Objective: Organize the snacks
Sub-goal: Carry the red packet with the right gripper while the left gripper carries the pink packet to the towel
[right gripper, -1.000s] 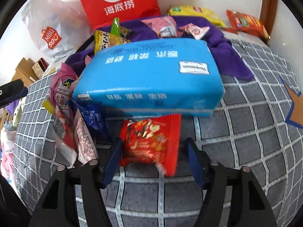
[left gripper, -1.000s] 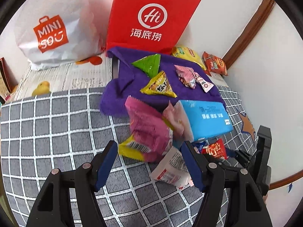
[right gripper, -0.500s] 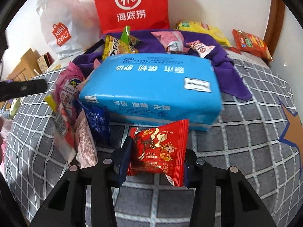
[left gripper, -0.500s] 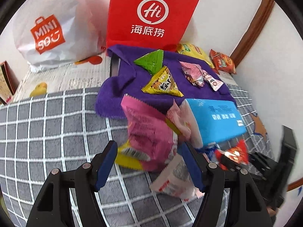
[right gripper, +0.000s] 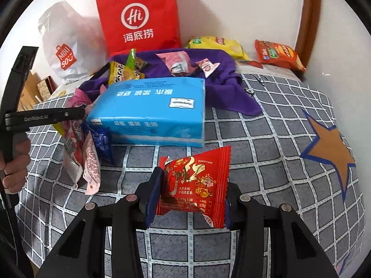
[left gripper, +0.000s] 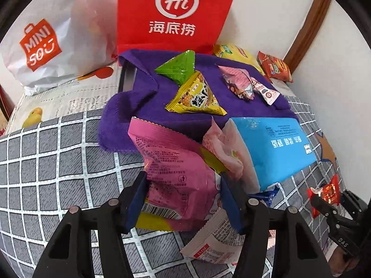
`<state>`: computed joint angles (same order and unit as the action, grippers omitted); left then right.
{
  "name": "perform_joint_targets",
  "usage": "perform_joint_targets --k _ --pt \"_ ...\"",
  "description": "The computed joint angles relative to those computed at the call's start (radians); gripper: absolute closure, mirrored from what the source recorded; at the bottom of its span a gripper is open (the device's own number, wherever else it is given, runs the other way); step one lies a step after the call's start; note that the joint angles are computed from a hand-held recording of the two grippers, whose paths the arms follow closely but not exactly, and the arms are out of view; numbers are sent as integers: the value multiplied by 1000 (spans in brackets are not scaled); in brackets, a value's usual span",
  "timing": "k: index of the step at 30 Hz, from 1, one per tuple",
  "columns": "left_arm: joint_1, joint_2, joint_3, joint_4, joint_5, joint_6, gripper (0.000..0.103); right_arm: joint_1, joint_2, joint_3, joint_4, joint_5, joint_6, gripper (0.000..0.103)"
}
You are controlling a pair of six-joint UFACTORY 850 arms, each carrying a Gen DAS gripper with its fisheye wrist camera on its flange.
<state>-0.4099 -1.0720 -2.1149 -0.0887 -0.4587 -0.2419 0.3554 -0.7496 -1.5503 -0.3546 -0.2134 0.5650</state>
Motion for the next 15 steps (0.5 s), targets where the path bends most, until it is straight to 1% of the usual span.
perform_joint_targets --k 3,5,10,12,15 --pt "6 58 83 5 51 -18 45 2 5 2 -22 -2 36 59" --pt "8 87 121 28 70 -43 45 5 11 4 -27 1 49 59" --pt "16 177 237 28 143 -53 45 14 21 7 -87 8 133 59" --pt "18 202 265 -22 160 0 45 15 23 8 -84 11 147 59" --pt "19 231 301 -126 180 103 45 20 30 13 -128 13 203 59"
